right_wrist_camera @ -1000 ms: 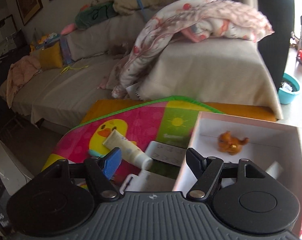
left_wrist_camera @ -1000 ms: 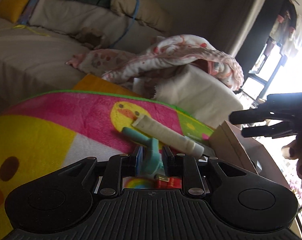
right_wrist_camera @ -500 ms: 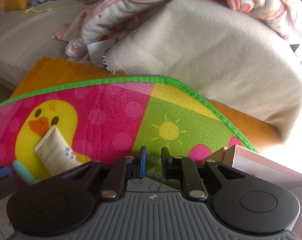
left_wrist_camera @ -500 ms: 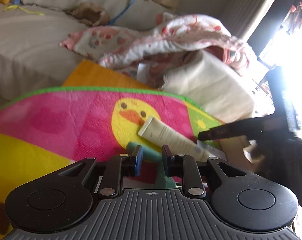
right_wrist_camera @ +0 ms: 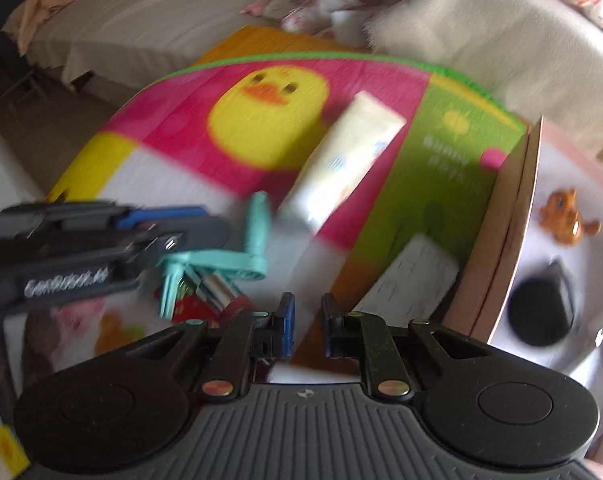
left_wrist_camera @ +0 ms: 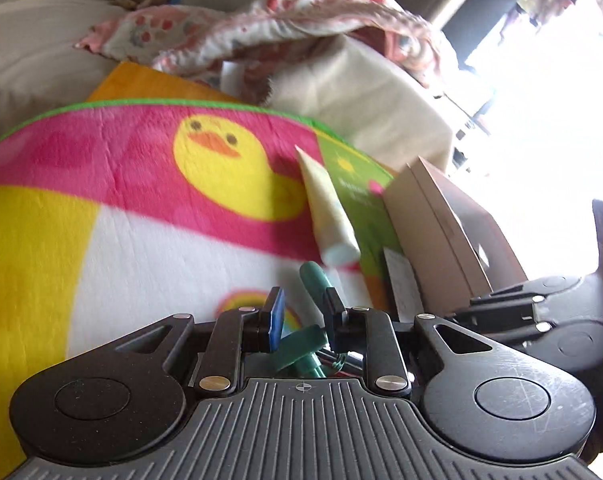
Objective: Organize rigid objects
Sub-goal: 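Reach the left gripper to the cream tube and grasp it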
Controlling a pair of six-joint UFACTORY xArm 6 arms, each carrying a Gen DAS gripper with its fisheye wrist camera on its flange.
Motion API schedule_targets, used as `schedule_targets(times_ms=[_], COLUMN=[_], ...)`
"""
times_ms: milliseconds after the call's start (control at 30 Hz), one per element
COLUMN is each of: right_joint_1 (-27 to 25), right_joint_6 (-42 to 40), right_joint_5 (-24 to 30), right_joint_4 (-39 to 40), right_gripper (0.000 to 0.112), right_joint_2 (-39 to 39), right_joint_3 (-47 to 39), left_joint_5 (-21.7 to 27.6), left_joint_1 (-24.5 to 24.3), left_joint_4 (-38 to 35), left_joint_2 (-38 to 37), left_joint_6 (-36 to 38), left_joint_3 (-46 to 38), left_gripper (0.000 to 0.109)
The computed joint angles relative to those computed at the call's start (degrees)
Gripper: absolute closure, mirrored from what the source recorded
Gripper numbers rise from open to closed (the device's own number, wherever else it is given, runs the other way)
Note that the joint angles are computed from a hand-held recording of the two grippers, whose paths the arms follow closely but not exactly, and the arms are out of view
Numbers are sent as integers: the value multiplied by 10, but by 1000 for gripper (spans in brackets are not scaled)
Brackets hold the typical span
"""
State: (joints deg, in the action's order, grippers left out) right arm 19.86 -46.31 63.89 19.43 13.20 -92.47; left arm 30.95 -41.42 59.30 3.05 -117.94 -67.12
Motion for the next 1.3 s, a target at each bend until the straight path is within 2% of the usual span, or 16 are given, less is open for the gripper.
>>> schedule_targets(times_ms=[133,267,300,333,367,433,500,567,633,700,767,933,1133,1200,1233,1300], right_joint_1=[-37,-87,-101,-116,-132,-161,-183,-198,-212,-230,-249,-285,-270,-267,-266,-265], right_joint_6=[-85,-174,-204,-242,-280,-329,-350,-357,-358,-356,-358,-382,-387,-377,-373,-371], right_joint_5=[-15,-29,-40,-57,-71,-89,-105,-123,-144,-150,-140,-50,-51,-59,-61,-67], right_joint_4=[41,98,122,153,188,246,284,311,335,348,363,392,405,405,406,408], right_gripper=[98,96,94,87,77,66,65,65,63,61,60,49,49,49,49,49], right_joint_2=[-94,-156,-172,-191,-207,-227,-233,-233,-230,-224,-214,-187,-183,-179,-177,-175], right_joint_3=[120,195,214,237,257,284,298,308,316,316,313,290,291,289,288,290], left_joint_5=[35,145,146,131,110,80,80,125,178,201,195,110,57,73,93,173], left_joint_1=[-26,-59,-58,-50,-38,-13,6,18,24,28,29,18,-24,-31,-35,-42], left_joint_4=[-60,11,24,23,10,-49,-125,-201,-240,-272,-287,-311,-335,-321,-289,-185], left_joint_2=[16,42,50,65,84,138,208,292,355,391,384,297,221,209,205,205], left_joint_6=[102,115,123,144,172,248,339,436,494,537,550,565,556,546,519,454], left_joint_3=[-37,-113,-130,-155,-181,-250,-336,-448,-539,-590,-573,-427,-313,-307,-311,-339], left_gripper=[85,85,85,85,85,85,85,85,86,88,92,92,90,85,85,85])
